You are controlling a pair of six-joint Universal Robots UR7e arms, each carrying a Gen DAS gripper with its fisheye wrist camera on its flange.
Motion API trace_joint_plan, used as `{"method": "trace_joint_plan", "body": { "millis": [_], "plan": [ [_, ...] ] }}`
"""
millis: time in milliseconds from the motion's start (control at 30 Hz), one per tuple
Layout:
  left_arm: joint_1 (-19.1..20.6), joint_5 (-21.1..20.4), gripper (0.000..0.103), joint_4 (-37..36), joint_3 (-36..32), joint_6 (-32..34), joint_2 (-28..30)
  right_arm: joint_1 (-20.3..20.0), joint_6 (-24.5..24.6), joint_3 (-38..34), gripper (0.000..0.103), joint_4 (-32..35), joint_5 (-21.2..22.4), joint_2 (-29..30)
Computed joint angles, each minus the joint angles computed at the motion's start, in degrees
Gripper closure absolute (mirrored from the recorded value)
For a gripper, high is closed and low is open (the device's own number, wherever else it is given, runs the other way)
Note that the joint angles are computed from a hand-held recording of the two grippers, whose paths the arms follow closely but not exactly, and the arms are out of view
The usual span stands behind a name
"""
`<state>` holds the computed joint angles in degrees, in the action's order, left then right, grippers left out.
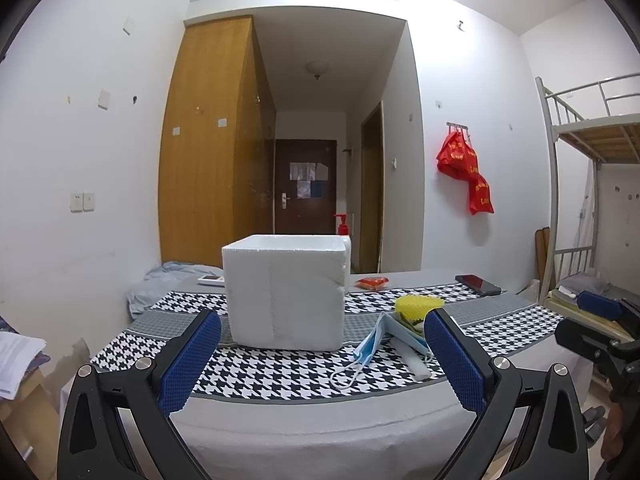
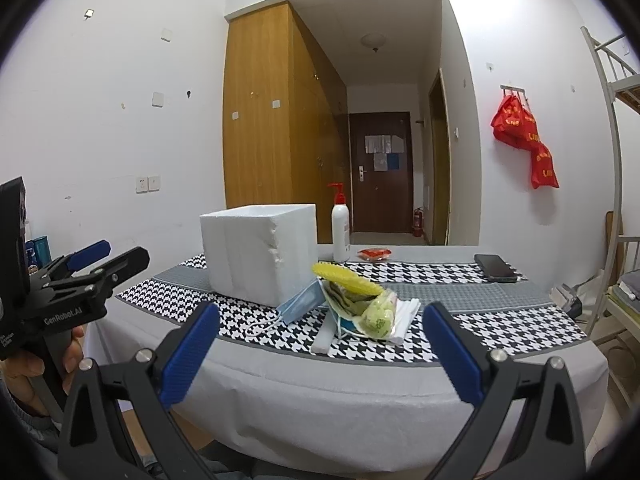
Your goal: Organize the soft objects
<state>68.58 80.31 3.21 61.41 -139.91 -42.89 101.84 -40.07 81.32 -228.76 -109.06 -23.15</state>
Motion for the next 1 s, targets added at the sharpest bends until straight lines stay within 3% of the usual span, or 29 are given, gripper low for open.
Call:
{"method": "trace_joint_plan", "body": {
  "millis": [1000],
  "plan": [
    [0.1, 0.4, 0.001, 2.8, -2.3, -1.1, 0.9, -0.1, 0.2, -0.2, 0.001, 0.3, 0.2, 0.1]
  ]
}}
